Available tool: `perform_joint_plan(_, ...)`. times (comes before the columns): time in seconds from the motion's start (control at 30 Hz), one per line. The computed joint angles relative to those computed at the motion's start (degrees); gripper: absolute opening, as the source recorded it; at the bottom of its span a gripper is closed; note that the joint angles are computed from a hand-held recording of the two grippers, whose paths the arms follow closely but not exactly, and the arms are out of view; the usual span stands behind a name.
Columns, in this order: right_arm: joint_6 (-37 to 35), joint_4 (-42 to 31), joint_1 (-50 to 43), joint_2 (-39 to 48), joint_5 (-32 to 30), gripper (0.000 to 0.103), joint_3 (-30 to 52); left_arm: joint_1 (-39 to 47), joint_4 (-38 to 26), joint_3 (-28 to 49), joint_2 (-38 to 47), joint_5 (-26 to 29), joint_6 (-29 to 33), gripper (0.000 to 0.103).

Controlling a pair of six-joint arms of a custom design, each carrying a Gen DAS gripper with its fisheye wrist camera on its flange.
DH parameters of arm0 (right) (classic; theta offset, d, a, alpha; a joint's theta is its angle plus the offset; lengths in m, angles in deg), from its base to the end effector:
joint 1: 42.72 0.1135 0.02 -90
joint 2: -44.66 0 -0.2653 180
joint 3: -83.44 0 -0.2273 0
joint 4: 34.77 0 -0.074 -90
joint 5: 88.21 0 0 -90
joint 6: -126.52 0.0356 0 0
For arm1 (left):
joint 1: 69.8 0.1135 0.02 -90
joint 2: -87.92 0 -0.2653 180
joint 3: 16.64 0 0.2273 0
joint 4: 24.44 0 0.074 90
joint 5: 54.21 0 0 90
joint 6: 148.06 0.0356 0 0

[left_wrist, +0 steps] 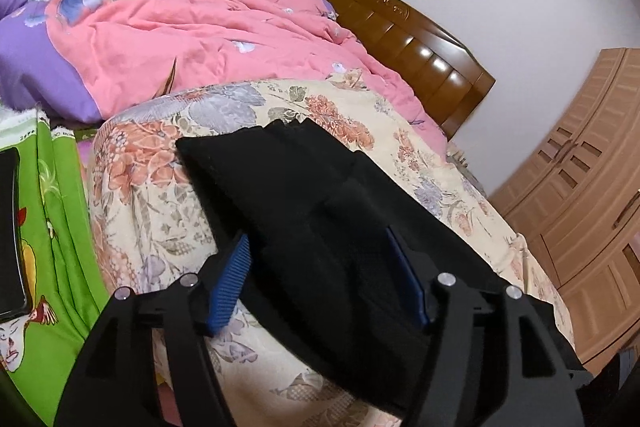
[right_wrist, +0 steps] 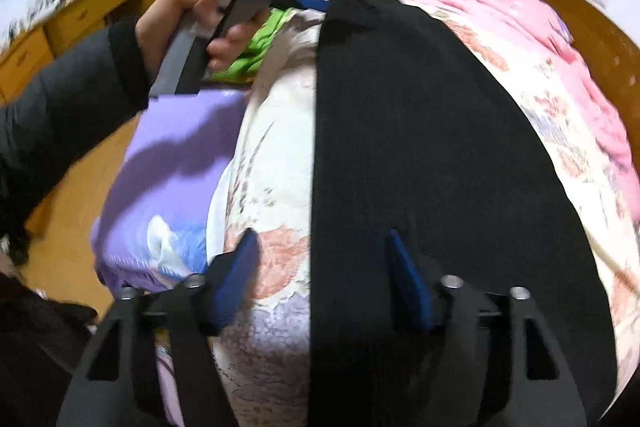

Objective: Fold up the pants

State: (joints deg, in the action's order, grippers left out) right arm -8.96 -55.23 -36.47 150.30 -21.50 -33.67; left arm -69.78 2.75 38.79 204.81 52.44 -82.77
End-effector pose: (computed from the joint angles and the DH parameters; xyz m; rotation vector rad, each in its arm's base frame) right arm 0.3032 0.0474 0.1194 -1.2275 2.2444 0.2918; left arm 0.3379 -0.0101 0.0896 -0.3032 2.1736 -0.5601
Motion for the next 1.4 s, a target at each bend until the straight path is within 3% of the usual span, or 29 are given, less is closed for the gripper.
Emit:
perform_joint_plan(0.03,0.85,-0.75,-0.69,0.44,-0.32,0.041,1.17,-0.08,-0.32,0.13,-0.38,-0.59,-0.65,0.059)
perform_joint_plan(0.07,1.64,-0.29,-0.96,0.74,0.3,0.033,1.67,-0.23,-0.73,0.19,-0.75,-1.55,-0.93,0.052)
perform_joint_plan(0.13,2.26,0.63,-1.45,1.46,0.06,0.016,1.83,-0.7,-4.57,1.67,-1.91,-4.95,0.26,0.019)
perform_joint_plan(0.27,2.15,3.98,-1.7,-0.88,-0.47,0.01,-1.51,-2.12,-2.78,-0.64,-5.31,-9.18,3.73,0.016)
perform_joint_plan(0.37,2.59,2.11,-2.52,-3.39,-3.42,0.01,-1.89,-5.0,-1.49,-3.85,-10.14,-16.66,6.17,0.016)
perform_joint_plan(0.47,2.91,1.65,-2.65,-0.68,-2.96,0.01,-0.46,-3.57,-9.59,0.9,-6.75,-15.95,5.19,0.016)
perform_joint_plan(0.57,3.44,0.43,-2.69,2.36,-3.81,0.02,1.54,-1.66,-7.57,2.34,-0.68,-13.36,4.56,0.024)
perform_joint_plan(0.6,2.9,-2.4,-2.83,2.55,-4.67,0.032,2.85,-1.39,-5.97,1.38,-0.68,-13.55,4.59,0.04)
perform_joint_plan(0.63,2.3,-4.83,-3.03,2.47,-5.51,0.053,3.88,-1.21,-5.55,0.28,-1.83,-15.23,3.83,0.062)
perform_joint_plan(0.67,1.37,-7.11,-3.62,1.65,-6.82,0.059,4.24,-0.85,-4.78,-0.97,-3.04,-15.87,2.78,0.068)
perform_joint_plan(0.77,1.27,-6.29,-6.29,-2.98,-7.92,0.061,1.92,-1.91,0.9,-8.64,-11.45,-19.95,0.13,0.072)
perform_joint_plan(0.83,2.97,-6.95,-11.77,-3.94,-11.2,0.061,3.47,-4.46,2.52,-11.25,-16.2,-22.22,1.64,0.089)
perform_joint_plan(0.9,6.93,-5.9,-15.89,-1.34,-11.27,0.061,7.03,-7.6,-4.43,-7.17,-17.43,-18.14,4.0,0.09)
perform_joint_plan(0.97,10.12,-5.25,-17.9,2.23,-8.58,0.061,11.25,-11.42,-11.14,0.45,-12.57,-13.0,6.22,0.09)
perform_joint_plan(1.1,13.21,-6.28,-20.32,11.77,4.21,0.081,21.28,-19.27,-27.98,20.45,2.31,-16.69,11.48,0.09)
perform_joint_plan(1.13,12.35,-7.12,-21.69,14.06,4.92,0.081,23.17,-19.87,-33.84,26.2,6.88,-18.99,10.76,0.091)
perform_joint_plan(1.17,10.36,-5.33,-23.65,14.22,0.28,0.081,22.18,-20.2,-36.2,29.06,9.42,-20.43,10.37,0.094)
perform_joint_plan(1.2,8.72,-7.61,-24.96,14.67,-0.96,0.081,23.13,-20.45,-34.81,29.05,9.89,-21.26,10.51,0.096)
perform_joint_plan(1.3,9.03,-5.38,-26.91,9.91,2.87,0.082,18.93,-22.24,-45.29,32.77,7.4,-27.07,8.38,0.093)
perform_joint_plan(1.33,9.66,-4.33,-27.73,9.07,2.68,0.084,17.99,-23.64,-45.97,32.08,5.34,-29.24,6.87,0.093)
perform_joint_plan(1.4,10.89,-3.99,-31.44,7.85,-0.22,0.087,17.78,-26.42,-40.25,26.83,-1.01,-29.08,8.05,0.097)
